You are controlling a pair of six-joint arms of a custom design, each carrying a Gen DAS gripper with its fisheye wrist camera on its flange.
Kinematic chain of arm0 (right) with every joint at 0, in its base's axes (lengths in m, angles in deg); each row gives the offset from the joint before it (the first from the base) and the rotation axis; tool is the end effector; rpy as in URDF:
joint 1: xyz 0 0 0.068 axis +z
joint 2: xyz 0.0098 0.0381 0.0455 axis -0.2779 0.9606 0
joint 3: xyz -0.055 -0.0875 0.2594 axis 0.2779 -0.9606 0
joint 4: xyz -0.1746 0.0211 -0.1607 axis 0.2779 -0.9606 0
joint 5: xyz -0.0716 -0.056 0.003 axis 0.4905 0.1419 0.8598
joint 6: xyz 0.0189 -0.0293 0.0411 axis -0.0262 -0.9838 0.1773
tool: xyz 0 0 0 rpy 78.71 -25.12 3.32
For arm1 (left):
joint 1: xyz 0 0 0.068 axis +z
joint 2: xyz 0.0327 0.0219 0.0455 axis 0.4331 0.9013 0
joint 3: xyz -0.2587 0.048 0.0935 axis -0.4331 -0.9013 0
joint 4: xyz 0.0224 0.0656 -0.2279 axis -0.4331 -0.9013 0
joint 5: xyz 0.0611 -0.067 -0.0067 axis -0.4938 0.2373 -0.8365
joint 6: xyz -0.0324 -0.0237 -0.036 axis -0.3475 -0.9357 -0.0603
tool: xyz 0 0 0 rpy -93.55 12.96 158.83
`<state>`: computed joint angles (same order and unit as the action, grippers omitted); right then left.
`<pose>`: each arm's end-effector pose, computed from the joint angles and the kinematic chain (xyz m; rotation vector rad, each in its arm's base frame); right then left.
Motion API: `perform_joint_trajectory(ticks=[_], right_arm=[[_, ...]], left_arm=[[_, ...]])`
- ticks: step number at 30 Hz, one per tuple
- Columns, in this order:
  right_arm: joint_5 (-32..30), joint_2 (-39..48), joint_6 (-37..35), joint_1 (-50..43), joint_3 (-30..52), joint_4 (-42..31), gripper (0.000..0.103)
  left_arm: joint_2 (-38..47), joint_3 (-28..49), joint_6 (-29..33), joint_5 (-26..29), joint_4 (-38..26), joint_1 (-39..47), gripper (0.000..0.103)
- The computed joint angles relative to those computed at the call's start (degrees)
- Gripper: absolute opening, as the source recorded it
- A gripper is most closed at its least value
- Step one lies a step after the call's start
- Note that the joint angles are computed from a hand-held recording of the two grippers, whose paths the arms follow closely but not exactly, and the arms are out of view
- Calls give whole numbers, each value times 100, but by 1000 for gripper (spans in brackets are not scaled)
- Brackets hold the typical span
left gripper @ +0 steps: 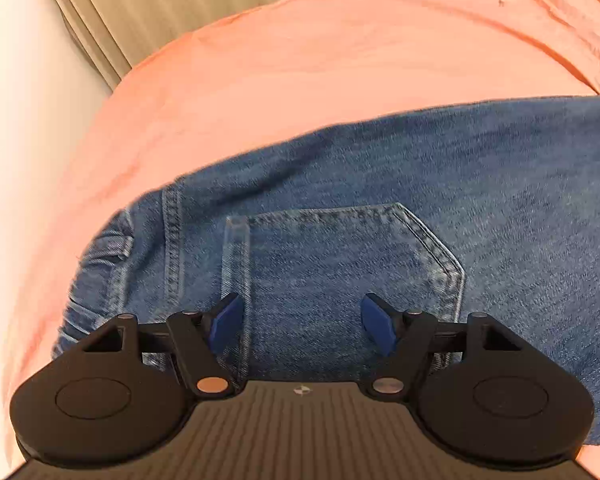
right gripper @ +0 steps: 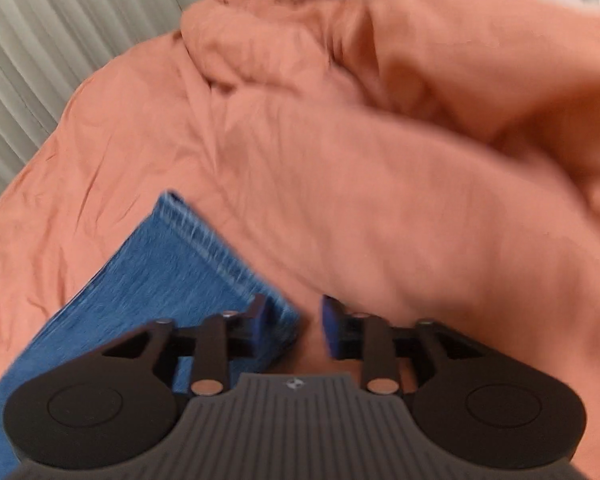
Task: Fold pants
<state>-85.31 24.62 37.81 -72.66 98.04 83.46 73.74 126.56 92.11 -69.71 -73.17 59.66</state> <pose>0.1347 -0.1863 0.0930 1.1154 2.1953 -0.0644 0.2367 0.1492 0.1518 0.4067 2.4592 0.3085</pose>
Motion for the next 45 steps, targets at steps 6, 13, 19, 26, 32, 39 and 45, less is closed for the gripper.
perform_joint_trajectory(ticks=[6, 13, 19, 26, 32, 39, 45], right_arm=[[48, -398, -417, 840, 555, -507, 38], [1134, 788, -12, 2085, 1794, -474, 44], [1516, 1518, -70, 2329, 2501, -602, 7], [2202, 1958, 111, 2674, 2572, 118, 4], [2556, 1969, 105, 2867, 2746, -300, 17], [2429, 688, 7, 3162, 2055, -812, 36], [2389, -286, 881, 4370, 1084, -1177, 40]], left_arm=[[260, 706, -168, -65, -218, 119, 81], [965, 2096, -753, 28, -754, 471, 83], [1664, 3063, -1111, -59, -1097, 699, 84], [2087, 3399, -1252, 103, -1154, 908, 87], [1785, 3454, -987, 547, -1584, 1172, 87], [2379, 5067, -664, 1296, -3214, 1739, 96], [3658, 6962, -1261, 2052, -4743, 1958, 96]])
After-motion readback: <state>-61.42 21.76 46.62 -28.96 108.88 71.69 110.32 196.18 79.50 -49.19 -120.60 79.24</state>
